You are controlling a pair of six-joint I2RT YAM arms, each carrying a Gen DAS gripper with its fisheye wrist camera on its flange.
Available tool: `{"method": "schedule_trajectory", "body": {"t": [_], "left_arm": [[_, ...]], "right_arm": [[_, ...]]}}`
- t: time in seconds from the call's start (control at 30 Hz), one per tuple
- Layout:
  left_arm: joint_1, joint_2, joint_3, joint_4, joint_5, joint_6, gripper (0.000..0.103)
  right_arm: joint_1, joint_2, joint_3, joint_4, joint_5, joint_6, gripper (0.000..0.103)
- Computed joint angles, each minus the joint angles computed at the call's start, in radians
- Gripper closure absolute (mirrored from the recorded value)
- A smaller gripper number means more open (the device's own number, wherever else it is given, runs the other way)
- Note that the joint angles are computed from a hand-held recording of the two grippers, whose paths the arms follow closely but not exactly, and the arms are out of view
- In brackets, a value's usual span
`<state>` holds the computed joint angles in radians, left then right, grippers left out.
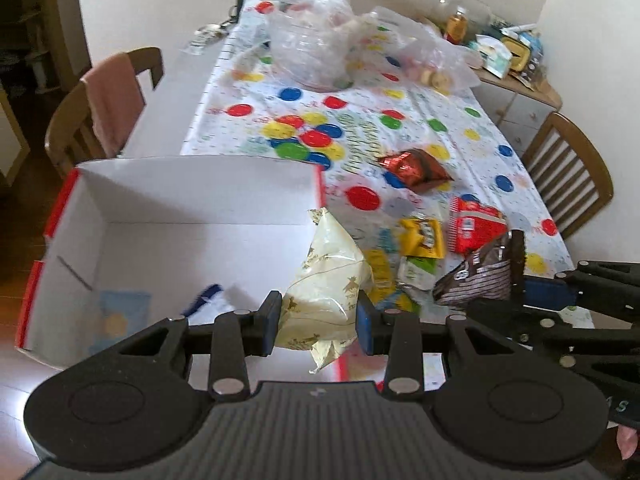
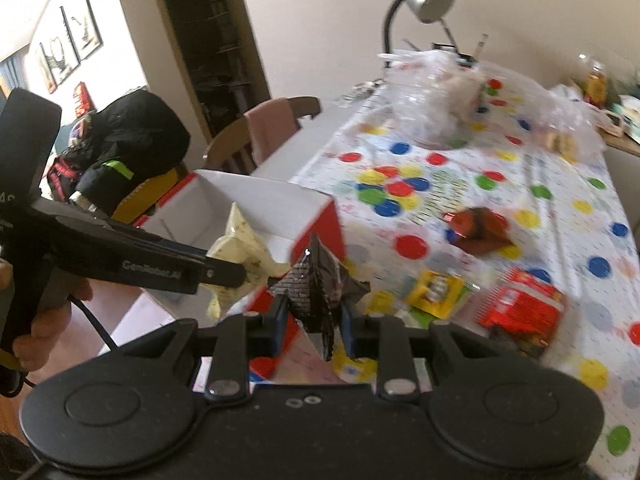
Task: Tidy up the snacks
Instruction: 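Carry both packets into the white box and open both tools to release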
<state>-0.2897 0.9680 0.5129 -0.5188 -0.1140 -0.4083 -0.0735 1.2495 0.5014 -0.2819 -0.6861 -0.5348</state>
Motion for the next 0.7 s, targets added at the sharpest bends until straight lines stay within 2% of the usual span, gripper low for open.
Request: {"method": "schedule_trajectory", "body": {"t": [0.17, 0.3, 0.5, 0.7], "left_arm": [[0.185, -0.067, -0.022, -0.033, 0.068, 0.141, 0.066], [0.346, -0.08, -0.034, -0.032, 0.131, 0.268, 0.066], [0.567, -0.019, -0.037, 0.017, 0.202, 0.438, 0.066], [0.718, 0.106, -0.023, 0.1, 0.236, 0.558, 0.066]], "right_arm": [[0.201, -0.005, -0.03, 0.135, 0.108, 0.176, 0.078], [0.339, 0.049, -0.02, 0.234, 0.199, 0.286, 0.078], [0.5, 0.171, 0.025, 0.334, 0.326, 0.382, 0.078], [0.602, 0.302, 0.103, 0.377, 0.414, 0.436, 0.078]]}}
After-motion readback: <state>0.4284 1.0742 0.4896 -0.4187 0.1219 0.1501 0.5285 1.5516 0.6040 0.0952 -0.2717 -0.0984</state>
